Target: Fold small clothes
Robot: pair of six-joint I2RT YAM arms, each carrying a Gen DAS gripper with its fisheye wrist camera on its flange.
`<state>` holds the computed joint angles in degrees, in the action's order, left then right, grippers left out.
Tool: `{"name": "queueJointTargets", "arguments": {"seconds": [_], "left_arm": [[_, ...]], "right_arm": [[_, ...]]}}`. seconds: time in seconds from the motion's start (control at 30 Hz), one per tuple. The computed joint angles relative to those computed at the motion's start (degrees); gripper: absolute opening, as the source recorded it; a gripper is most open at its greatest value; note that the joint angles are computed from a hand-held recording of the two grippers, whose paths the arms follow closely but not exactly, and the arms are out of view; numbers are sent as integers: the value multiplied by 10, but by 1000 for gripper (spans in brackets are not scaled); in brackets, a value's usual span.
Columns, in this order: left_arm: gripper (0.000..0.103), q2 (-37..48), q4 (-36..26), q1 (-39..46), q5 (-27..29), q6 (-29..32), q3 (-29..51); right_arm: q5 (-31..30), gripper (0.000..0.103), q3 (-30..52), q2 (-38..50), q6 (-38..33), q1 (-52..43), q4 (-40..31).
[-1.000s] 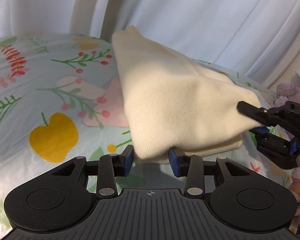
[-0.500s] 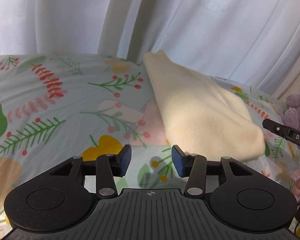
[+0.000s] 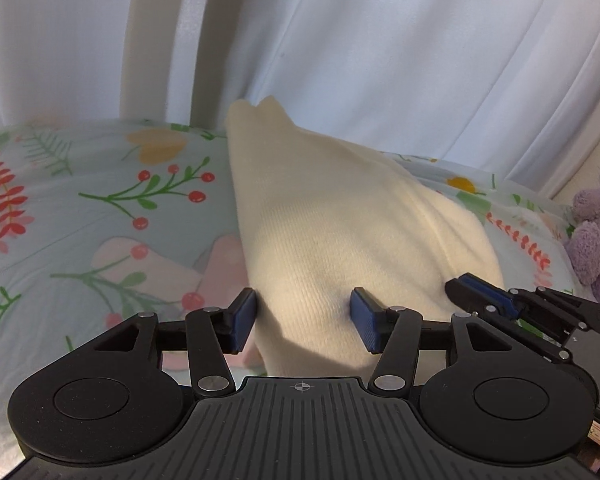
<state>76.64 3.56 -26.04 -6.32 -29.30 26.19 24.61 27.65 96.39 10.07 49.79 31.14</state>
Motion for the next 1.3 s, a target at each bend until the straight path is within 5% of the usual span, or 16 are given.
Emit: {"name": "queueJointTargets", "arguments": {"seconds": [0.13, 0.37, 0.6, 0.77, 0.93, 1.03, 1.1, 1.3], "left_arm": [[61, 9, 4, 6, 9, 1, 2], [60, -10, -10, 19, 24, -11, -5], [61, -3, -23, 5, 9, -4, 6], [68, -14, -18, 39, 57, 5, -8], [69, -61, -14, 135, 156, 26, -41], [67, -72, -17, 195, 200, 39, -49], [67, -72, -30, 207, 191, 48, -45], [67, -43, -1, 197, 212, 29, -35]], "right_arm": [[38, 6, -6, 19, -43, 22, 34], [-9, 6, 15, -47, -2, 8, -42], [8, 7, 64, 44, -79, 31, -3], [93, 7, 50, 88, -119, 36, 58], [83, 7, 40, -9, -44, 17, -63], [34, 17, 17, -69, 0, -36, -105], [-15, 49, 4, -119, 36, -81, -141], [-201, 55, -37, -193, 132, -191, -141]]}}
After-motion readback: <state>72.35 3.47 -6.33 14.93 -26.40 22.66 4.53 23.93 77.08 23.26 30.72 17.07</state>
